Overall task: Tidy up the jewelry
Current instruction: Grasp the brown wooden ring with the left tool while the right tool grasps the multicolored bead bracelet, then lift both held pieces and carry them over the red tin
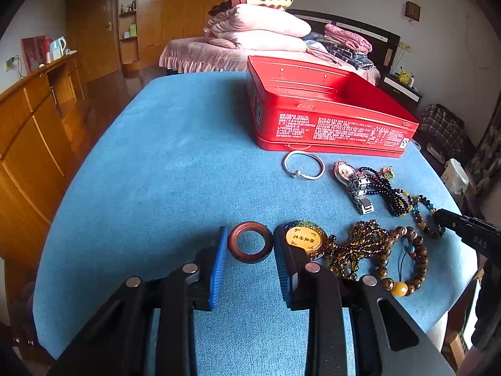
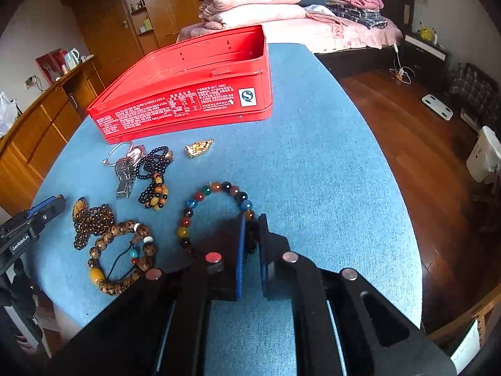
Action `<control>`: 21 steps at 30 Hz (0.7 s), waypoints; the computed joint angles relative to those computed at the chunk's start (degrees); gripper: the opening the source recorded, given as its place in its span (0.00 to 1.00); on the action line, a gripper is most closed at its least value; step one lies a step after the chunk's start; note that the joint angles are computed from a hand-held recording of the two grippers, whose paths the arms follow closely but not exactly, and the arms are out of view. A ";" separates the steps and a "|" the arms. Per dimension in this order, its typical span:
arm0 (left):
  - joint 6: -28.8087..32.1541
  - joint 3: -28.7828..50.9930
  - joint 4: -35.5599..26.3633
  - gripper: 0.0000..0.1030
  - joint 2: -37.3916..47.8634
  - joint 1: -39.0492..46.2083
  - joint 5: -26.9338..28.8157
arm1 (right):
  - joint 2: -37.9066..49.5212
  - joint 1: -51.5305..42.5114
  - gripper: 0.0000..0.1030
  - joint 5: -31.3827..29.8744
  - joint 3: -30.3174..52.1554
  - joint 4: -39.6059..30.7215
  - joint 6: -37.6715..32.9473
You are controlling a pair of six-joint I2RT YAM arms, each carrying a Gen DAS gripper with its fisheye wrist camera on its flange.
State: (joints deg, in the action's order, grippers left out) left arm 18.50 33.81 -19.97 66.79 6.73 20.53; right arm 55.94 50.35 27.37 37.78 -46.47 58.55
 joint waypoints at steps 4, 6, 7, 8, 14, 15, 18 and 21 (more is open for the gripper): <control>-0.15 0.06 -0.93 0.29 -1.07 0.08 0.47 | -2.68 1.28 0.07 -0.08 -0.20 0.18 0.90; -0.41 0.48 -1.34 0.29 -1.50 -0.18 0.52 | -4.12 1.41 0.07 -0.19 0.23 0.00 0.49; -0.49 0.57 -1.47 0.29 -1.74 -0.20 0.65 | -4.70 1.57 0.07 -0.14 0.57 -0.10 0.38; -0.63 0.72 -1.68 0.29 -2.14 -0.27 0.73 | -5.05 1.71 0.07 0.07 0.98 -0.33 0.29; -1.46 1.25 -2.24 0.29 -3.29 -1.28 0.95 | -3.20 1.71 0.07 0.44 3.91 -0.81 -1.20; -1.69 1.10 -2.19 0.29 -3.50 -1.65 0.81 | -2.87 1.38 0.07 -0.10 3.59 -0.32 -1.39; -1.64 0.80 -1.81 0.29 -3.19 -1.90 0.59 | -1.53 0.69 0.07 -2.08 2.14 1.54 -1.51; -1.68 0.81 -1.43 0.29 -2.24 -1.79 0.60 | -0.95 -0.41 0.10 -4.74 0.70 3.11 -1.82</control>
State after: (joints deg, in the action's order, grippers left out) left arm 16.82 34.62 -21.41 64.55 4.94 21.13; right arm 54.98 49.94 22.63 38.48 -43.35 56.74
